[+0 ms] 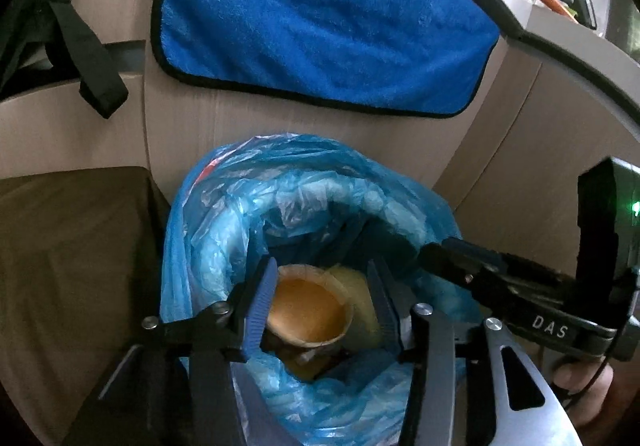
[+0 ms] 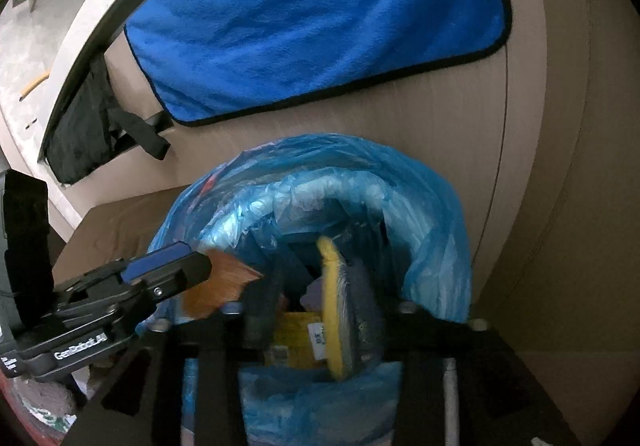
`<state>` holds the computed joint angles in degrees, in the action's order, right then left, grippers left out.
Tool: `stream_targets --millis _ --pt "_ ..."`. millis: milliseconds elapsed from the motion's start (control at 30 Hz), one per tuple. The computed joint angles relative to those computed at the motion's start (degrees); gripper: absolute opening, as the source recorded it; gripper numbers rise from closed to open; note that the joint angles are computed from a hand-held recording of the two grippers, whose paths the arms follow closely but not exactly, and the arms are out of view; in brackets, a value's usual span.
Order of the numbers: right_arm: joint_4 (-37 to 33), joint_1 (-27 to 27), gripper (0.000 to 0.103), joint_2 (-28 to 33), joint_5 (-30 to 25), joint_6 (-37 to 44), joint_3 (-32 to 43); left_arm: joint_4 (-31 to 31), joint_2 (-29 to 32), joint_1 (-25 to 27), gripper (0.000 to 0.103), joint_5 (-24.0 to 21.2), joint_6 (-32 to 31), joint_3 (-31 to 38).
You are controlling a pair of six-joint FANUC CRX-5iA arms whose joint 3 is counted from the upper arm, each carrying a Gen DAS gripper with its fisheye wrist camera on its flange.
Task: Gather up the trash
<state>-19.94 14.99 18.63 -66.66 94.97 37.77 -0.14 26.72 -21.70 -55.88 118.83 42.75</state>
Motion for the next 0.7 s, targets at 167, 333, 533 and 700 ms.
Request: stream_targets --millis 167,333,533,700 --pt "0.07 -0.3 0.047 -1.35 -0.39 -0.66 -1.2 -3.49 -1.68 -0.31 0.052 -1.79 4.02 -0.24" --pt "0.39 0.09 0.05 -6.64 1.23 -0.79 -6.28 -13.25 -7.39 -3.85 0.068 -6.17 8.81 -3.06" --pt "4.85 5.09 0.066 -18.76 7.18 0.31 -18.12 -27.47 -16.18 -12.25 0.085 -12.84 16.48 -7.35" --pt "18.52 14.55 0.08 -31.49 16.53 -5.4 -33.09 -36.84 -21.33 -20.27 0.086 -19.96 21.83 -9.67"
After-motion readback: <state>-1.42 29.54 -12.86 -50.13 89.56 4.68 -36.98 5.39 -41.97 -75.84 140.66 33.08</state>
